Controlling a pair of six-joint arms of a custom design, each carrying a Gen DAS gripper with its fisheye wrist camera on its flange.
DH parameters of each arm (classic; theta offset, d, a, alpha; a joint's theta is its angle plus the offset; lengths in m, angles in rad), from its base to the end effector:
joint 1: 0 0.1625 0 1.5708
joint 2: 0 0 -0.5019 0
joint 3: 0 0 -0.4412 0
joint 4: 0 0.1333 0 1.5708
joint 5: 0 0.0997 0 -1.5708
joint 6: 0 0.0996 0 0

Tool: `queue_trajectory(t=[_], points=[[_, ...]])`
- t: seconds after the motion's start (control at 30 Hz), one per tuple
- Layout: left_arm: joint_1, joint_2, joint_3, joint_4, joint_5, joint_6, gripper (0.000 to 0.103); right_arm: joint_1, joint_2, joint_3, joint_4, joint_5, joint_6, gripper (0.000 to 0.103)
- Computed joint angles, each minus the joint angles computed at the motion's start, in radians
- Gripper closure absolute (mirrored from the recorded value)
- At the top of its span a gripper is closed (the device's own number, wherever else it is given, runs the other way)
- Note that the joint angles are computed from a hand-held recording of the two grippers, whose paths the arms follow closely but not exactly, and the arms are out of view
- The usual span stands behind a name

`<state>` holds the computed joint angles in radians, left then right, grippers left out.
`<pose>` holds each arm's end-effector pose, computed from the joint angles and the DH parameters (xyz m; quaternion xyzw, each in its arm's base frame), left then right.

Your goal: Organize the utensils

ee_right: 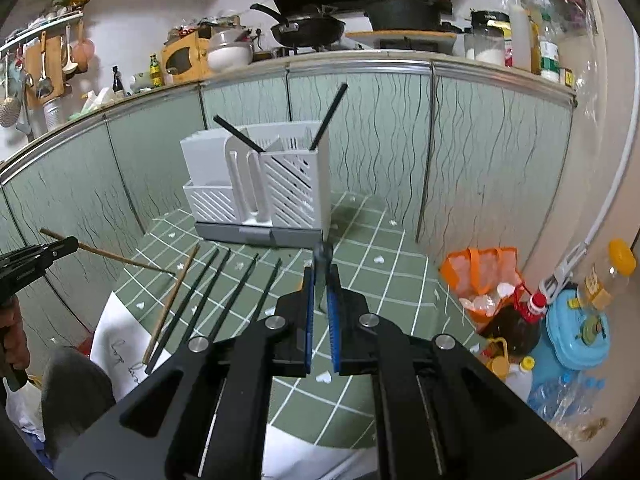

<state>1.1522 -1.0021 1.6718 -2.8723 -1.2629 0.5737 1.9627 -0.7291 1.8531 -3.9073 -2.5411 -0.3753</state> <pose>-0.1566 -0.7542 0.2938 0.4052 0.8487 -0.2948 0.1691 0.2965 -0.5836 0.1726 0.0257 -0.7736 0.5072 0.3790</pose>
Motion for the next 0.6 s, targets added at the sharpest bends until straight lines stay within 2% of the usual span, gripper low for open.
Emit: queue_trajectory(t=[0.6], points=[[-0.035,-0.017,-0.057,0.104,-0.049,0.0,0.095,0.017,-0.031,-0.016,-0.009,0.035,-0.044,0.097]])
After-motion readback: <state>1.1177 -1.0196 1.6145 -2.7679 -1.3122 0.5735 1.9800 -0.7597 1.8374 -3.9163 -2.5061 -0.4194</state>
